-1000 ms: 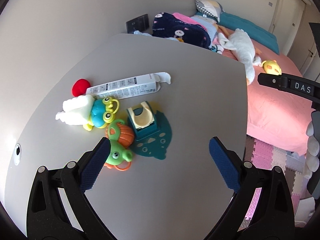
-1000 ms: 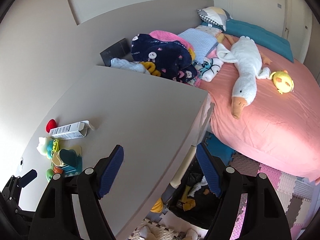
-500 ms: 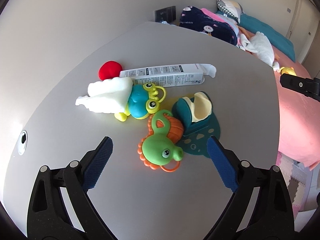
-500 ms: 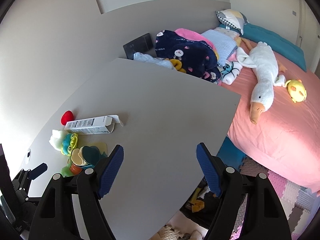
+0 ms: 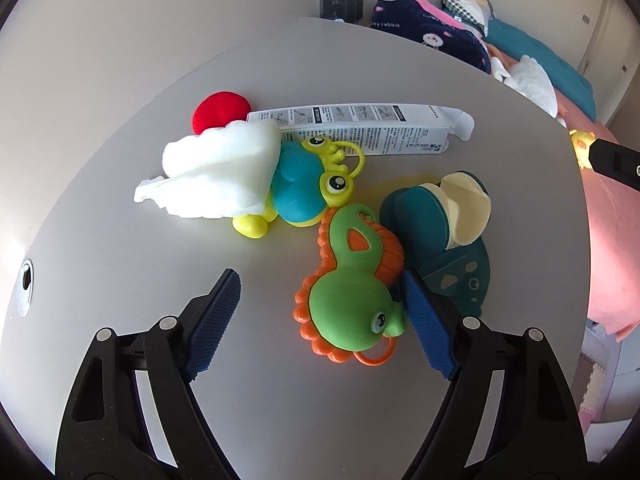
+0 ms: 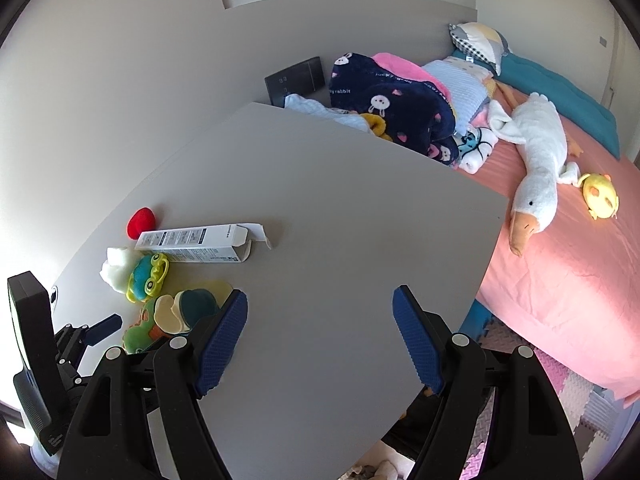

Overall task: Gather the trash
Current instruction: 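Grasp the green frog rattle with the left tool while the right tool grasps the teal cup toy, then carry the frog rattle and teal cup toy to the black bin and open both tools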

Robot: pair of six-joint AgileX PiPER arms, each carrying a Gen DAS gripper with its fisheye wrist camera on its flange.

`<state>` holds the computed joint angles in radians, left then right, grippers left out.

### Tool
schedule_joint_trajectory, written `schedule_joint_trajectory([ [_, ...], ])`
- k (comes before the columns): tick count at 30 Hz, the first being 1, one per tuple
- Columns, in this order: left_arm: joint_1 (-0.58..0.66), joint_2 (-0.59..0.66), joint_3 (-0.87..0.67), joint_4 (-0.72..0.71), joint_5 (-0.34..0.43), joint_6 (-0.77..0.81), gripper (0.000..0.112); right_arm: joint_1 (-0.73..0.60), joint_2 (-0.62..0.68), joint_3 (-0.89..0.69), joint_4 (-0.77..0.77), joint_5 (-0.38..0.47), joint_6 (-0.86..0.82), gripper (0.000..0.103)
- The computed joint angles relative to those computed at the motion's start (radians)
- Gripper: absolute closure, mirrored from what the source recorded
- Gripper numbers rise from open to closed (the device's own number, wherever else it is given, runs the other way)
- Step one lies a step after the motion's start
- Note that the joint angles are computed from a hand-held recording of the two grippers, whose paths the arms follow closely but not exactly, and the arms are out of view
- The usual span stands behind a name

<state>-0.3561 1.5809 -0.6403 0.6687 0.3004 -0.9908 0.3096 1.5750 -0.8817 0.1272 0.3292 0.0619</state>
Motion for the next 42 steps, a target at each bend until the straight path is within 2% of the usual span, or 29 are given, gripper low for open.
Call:
schedule_joint_trajectory([
  [2, 0.011, 0.005, -0.001, -0.029, -0.009, 0.037, 0.052, 0.020, 0.008, -0.008, -0.026, 0.001, 0.032, 0.027],
  [4, 0.016, -0.007, 0.012, 0.010, -0.018, 0.006, 0.060, 0.043, 0.021, -0.020, -0.047, 0.006, 0.056, 0.027],
  [6, 0.039, -0.021, 0.027, -0.042, -0.036, 0.068, 0.060, 0.065, 0.030, -0.028, -0.065, 0.007, 0.078, 0.027],
  [11, 0.080, -0.086, 0.081, -0.076, -0.047, 0.106, 0.060, 0.120, 0.051, -0.046, -0.076, 0.006, 0.099, 0.028],
  [19, 0.123, -0.216, 0.149, -0.100, 0.003, 0.136, 0.060, 0.194, 0.098, -0.081, 0.028, 0.011, 0.001, 0.027],
  [24, 0.180, -0.281, 0.180, -0.154, 0.030, 0.204, 0.060, 0.245, 0.142, -0.097, 0.028, -0.019, 0.005, 0.028],
  [28, 0.224, -0.326, 0.200, -0.193, 0.045, 0.258, 0.060, 0.297, 0.189, -0.113, -0.139, -0.061, 0.161, 0.028],
  [30, 0.233, -0.329, 0.201, -0.192, 0.046, 0.258, 0.060, 0.310, 0.209, -0.124, -0.198, -0.067, 0.223, 0.034],
  [31, 0.239, -0.336, 0.204, -0.197, 0.048, 0.266, 0.060, 0.311, 0.221, -0.134, -0.180, -0.064, 0.207, 0.040],
  [33, 0.249, -0.338, 0.204, -0.203, 0.048, 0.277, 0.060, 0.308, 0.241, -0.152, -0.141, -0.050, 0.169, 0.046],
  [36, 0.260, -0.333, 0.202, -0.215, 0.045, 0.292, 0.060, 0.308, 0.273, -0.172, -0.156, -0.030, 0.196, 0.048],
  [39, 0.260, -0.325, 0.199, -0.217, 0.041, 0.292, 0.060, 0.295, 0.303, -0.189, -0.096, -0.007, 0.144, 0.061],
  [42, 0.253, -0.319, 0.194, -0.217, 0.044, 0.288, 0.060, 0.299, 0.313, -0.200, -0.134, 0.001, 0.170, 0.065],
])
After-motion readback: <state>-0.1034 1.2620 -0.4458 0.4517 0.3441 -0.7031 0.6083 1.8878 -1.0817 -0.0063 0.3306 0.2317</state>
